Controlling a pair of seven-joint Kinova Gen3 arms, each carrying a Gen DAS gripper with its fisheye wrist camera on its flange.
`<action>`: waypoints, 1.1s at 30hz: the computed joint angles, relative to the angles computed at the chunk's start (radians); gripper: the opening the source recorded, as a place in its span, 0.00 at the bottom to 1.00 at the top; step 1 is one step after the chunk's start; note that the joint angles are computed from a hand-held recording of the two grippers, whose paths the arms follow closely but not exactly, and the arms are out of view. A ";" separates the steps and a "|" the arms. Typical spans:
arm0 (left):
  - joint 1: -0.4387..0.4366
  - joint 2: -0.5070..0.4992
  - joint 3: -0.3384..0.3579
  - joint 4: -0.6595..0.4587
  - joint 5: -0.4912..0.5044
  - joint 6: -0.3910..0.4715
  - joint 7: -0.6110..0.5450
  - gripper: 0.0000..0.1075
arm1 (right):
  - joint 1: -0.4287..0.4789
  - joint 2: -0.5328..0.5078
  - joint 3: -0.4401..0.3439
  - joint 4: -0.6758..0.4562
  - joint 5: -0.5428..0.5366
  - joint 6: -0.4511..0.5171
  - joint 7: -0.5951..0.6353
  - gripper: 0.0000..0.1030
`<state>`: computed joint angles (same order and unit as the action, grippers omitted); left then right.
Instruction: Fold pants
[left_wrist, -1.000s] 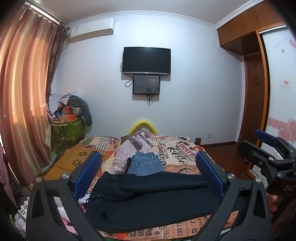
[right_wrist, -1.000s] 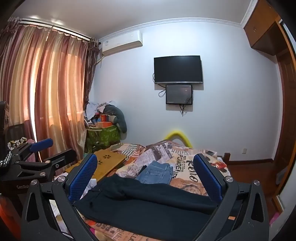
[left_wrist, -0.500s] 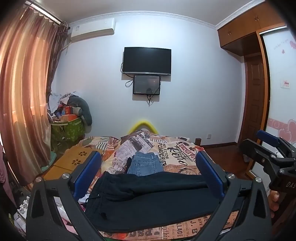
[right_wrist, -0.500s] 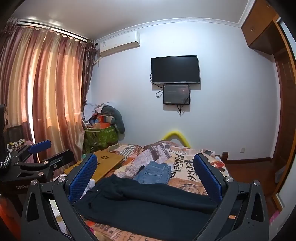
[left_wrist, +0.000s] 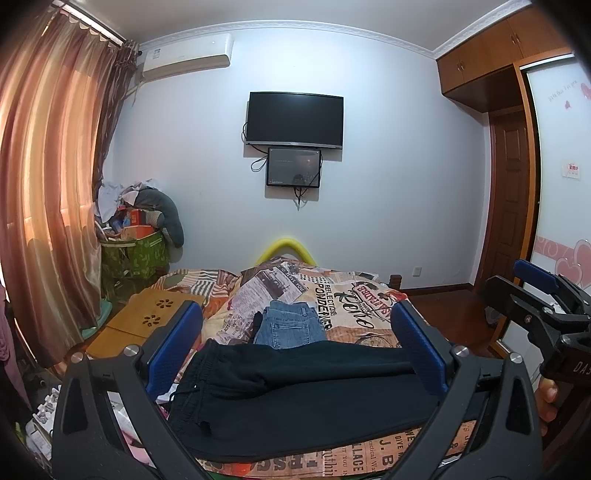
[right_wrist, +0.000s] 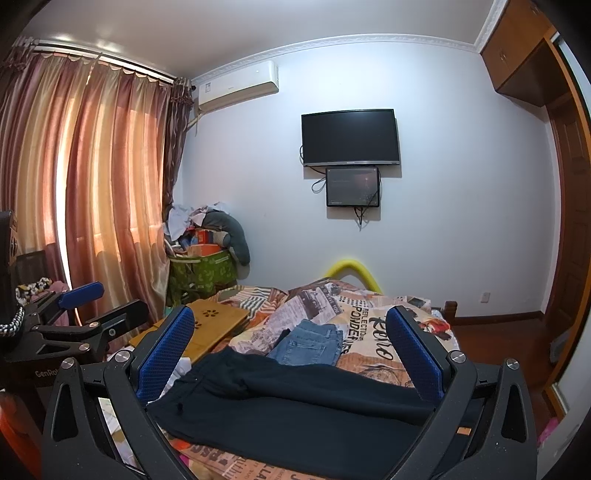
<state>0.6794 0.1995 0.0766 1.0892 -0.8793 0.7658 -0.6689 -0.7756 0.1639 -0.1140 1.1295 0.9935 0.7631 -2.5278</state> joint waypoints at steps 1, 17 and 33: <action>0.003 0.001 0.000 0.000 -0.004 0.002 0.003 0.96 | 0.000 0.000 0.000 -0.001 -0.001 0.001 0.002 1.00; 0.012 0.004 -0.007 0.007 -0.027 -0.011 0.024 0.96 | -0.007 -0.003 -0.003 0.002 0.035 0.010 -0.014 1.00; 0.013 -0.001 0.000 0.028 -0.051 -0.017 0.063 0.96 | -0.033 0.016 0.003 -0.025 0.047 0.034 -0.001 1.00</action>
